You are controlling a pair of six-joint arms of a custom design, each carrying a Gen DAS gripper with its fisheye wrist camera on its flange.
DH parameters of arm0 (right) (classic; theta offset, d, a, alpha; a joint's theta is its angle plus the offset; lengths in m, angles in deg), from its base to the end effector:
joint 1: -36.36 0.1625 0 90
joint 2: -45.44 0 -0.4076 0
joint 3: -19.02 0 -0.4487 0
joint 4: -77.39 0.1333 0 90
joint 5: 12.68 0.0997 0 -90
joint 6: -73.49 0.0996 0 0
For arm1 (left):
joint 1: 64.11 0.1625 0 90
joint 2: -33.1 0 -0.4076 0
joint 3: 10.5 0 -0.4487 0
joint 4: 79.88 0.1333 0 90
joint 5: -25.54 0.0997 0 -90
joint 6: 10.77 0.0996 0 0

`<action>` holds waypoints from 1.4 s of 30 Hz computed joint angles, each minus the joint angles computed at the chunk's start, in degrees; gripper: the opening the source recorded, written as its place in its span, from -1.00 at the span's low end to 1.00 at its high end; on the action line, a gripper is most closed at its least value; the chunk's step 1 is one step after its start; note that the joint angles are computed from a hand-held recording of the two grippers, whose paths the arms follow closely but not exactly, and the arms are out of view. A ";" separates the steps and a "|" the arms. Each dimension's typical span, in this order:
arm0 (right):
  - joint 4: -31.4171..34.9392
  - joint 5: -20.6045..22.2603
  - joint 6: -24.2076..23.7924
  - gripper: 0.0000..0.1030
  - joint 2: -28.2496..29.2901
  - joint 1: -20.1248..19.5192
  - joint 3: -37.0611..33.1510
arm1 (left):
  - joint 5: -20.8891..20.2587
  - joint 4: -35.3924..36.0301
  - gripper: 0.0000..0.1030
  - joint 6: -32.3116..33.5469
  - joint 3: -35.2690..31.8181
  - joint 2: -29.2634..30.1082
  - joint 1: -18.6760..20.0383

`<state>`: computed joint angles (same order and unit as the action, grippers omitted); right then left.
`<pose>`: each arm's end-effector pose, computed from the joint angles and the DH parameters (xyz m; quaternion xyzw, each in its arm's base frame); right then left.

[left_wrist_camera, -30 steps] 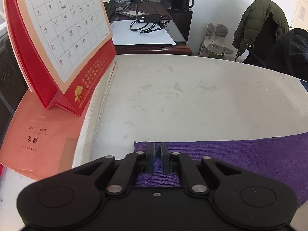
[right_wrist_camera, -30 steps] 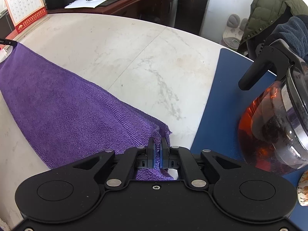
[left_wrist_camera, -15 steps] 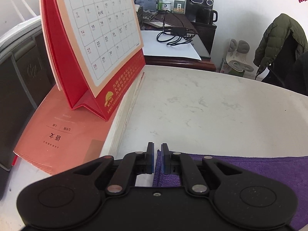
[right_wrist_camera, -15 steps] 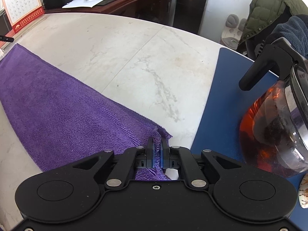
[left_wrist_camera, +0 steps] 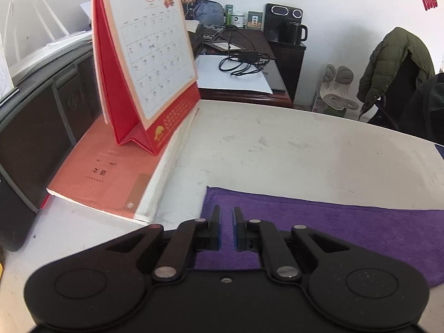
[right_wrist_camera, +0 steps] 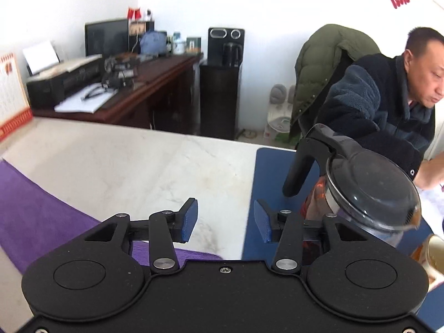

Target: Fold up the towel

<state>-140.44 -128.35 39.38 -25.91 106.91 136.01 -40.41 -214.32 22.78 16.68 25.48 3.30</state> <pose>-0.0970 -0.5454 0.3145 -0.0511 -0.7474 0.4967 0.4382 -0.2065 -0.9490 0.0258 0.4098 0.8639 -0.1903 0.2226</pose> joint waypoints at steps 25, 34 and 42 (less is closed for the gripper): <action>13.54 -6.10 0.58 -0.05 3.23 3.81 8.12 | 4.94 -17.30 -0.85 -4.12 44.82 -22.11 -0.05; 6.97 -9.37 1.23 -0.08 0.22 5.38 17.85 | 10.67 -23.49 -0.82 -8.52 60.65 -31.40 -2.73; 11.42 1.20 -6.91 -0.25 6.43 11.24 11.58 | -8.49 -18.10 -0.82 -5.99 62.48 -29.59 -5.60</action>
<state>-129.02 -127.15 32.47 -19.47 118.15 147.60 -48.90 -232.42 16.79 79.16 -4.11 -2.30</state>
